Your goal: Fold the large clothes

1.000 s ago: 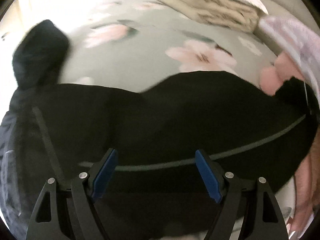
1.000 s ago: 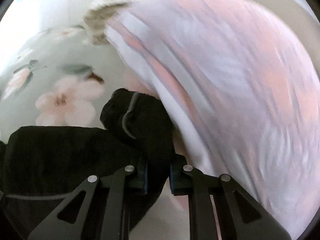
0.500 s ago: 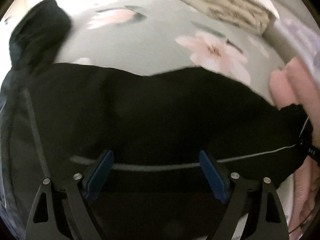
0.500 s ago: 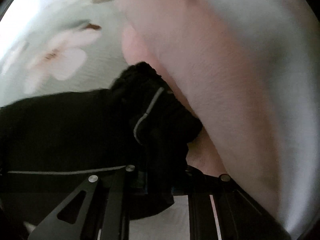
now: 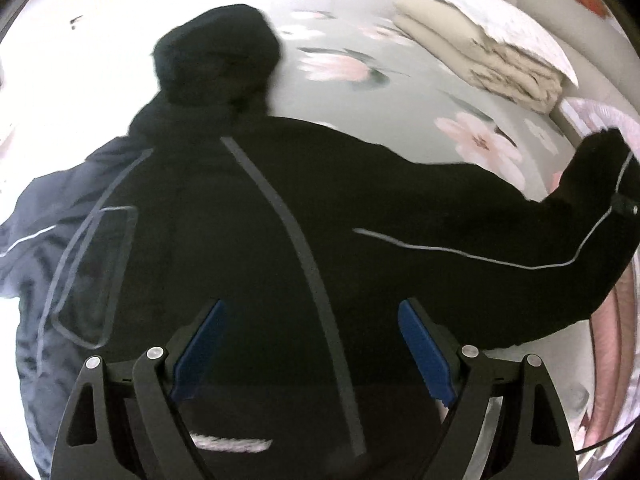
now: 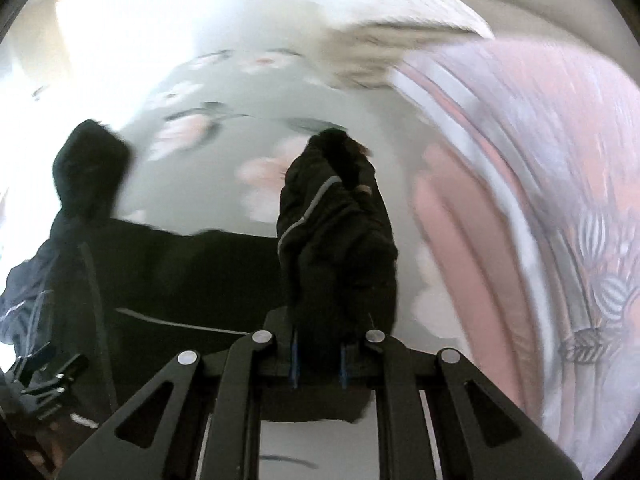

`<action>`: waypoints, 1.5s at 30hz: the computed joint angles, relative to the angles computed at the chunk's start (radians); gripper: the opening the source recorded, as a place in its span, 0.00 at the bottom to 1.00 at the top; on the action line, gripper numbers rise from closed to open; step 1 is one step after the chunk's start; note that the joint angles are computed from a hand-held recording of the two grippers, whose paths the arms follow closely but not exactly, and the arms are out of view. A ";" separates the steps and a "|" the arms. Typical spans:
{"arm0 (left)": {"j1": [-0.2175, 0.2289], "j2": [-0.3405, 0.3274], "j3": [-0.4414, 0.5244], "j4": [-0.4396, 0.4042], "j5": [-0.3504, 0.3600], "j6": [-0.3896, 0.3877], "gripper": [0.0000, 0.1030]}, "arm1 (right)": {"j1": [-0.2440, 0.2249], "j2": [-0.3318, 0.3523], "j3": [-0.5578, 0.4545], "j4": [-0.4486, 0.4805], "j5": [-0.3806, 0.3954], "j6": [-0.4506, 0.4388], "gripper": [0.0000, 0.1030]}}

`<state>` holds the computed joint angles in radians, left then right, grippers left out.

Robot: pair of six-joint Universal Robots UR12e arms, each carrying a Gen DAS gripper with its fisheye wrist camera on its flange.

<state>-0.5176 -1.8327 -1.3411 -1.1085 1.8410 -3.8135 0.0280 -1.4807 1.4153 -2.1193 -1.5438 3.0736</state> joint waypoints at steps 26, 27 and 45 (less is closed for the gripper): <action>0.370 0.514 -0.484 -0.122 0.104 -0.035 0.85 | 0.617 0.427 -0.315 0.174 -0.181 -0.044 0.46; 0.378 0.519 -0.492 -0.120 0.102 -0.031 0.85 | 0.627 0.432 -0.313 0.169 -0.203 -0.039 0.51; 0.465 0.386 -0.481 0.203 -0.417 0.239 0.85 | 0.398 0.269 -0.158 0.204 -0.102 0.300 0.61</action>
